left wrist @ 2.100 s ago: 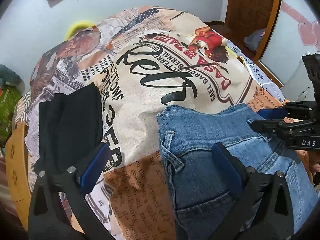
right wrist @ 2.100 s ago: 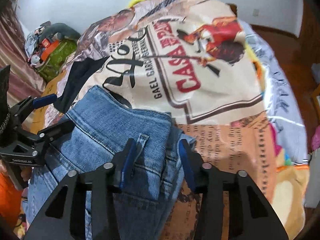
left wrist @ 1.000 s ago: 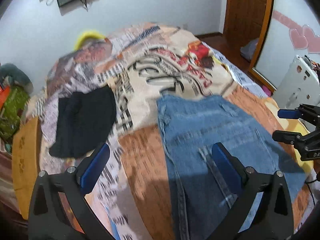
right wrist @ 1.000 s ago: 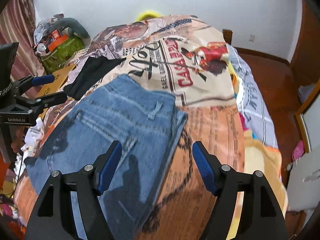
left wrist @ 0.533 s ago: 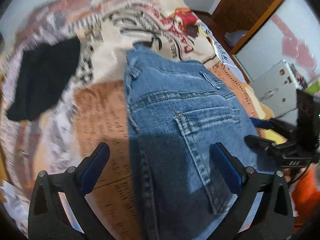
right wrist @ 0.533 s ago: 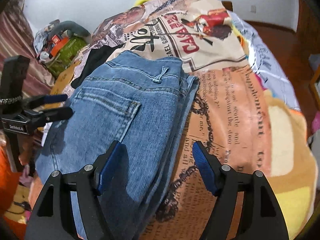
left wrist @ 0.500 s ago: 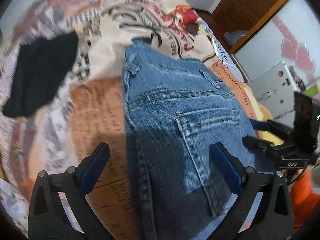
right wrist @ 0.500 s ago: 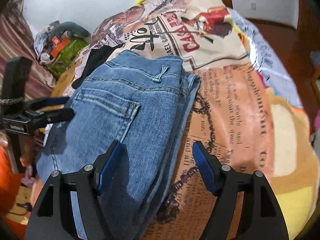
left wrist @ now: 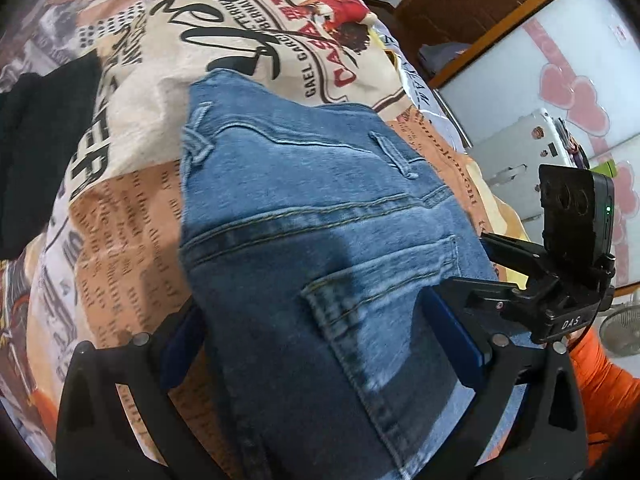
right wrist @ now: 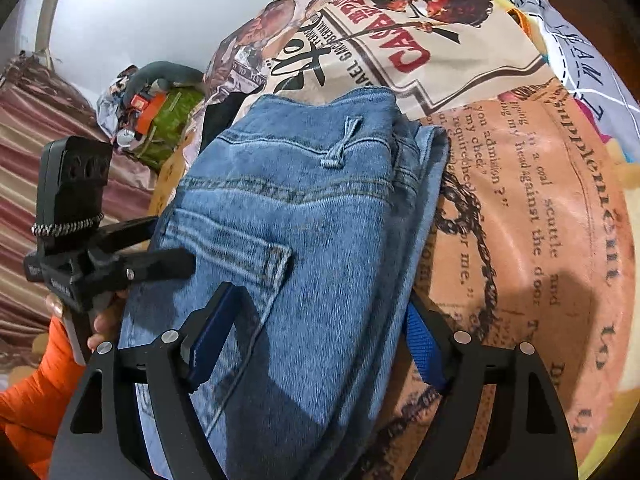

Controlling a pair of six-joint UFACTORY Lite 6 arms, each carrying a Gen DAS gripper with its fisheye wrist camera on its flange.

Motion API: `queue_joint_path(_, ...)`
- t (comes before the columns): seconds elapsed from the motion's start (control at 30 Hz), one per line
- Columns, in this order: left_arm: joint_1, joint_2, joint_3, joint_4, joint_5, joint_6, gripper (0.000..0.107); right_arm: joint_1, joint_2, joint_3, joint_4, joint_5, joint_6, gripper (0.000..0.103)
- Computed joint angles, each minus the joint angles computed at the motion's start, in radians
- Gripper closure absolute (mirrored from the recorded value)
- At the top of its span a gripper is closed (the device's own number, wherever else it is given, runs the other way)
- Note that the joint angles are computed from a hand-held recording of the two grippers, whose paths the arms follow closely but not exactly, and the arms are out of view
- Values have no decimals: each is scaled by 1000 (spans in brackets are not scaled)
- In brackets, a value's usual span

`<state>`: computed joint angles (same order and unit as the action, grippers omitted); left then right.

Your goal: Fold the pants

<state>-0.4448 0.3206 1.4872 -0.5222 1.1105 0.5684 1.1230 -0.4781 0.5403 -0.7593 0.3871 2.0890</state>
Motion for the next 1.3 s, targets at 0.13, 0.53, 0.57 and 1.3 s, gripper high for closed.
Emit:
queue_joint_path(0.13,34,8,9,-47,17,-9,11,34,8,18,-57,30,65,40)
queue_joint_path(0.53,79,-169,-93,-41,20,31,48,134,179,272,-12,242,-48,70)
queue_joint_path(0.57,98,-189,-96,-50,33,48,49,142,186,289,-8,259,-60,70)
queue_joint_path(1.3,639,-88,322,-199,231,284,53,-102,798,1156,146,268,-752,74)
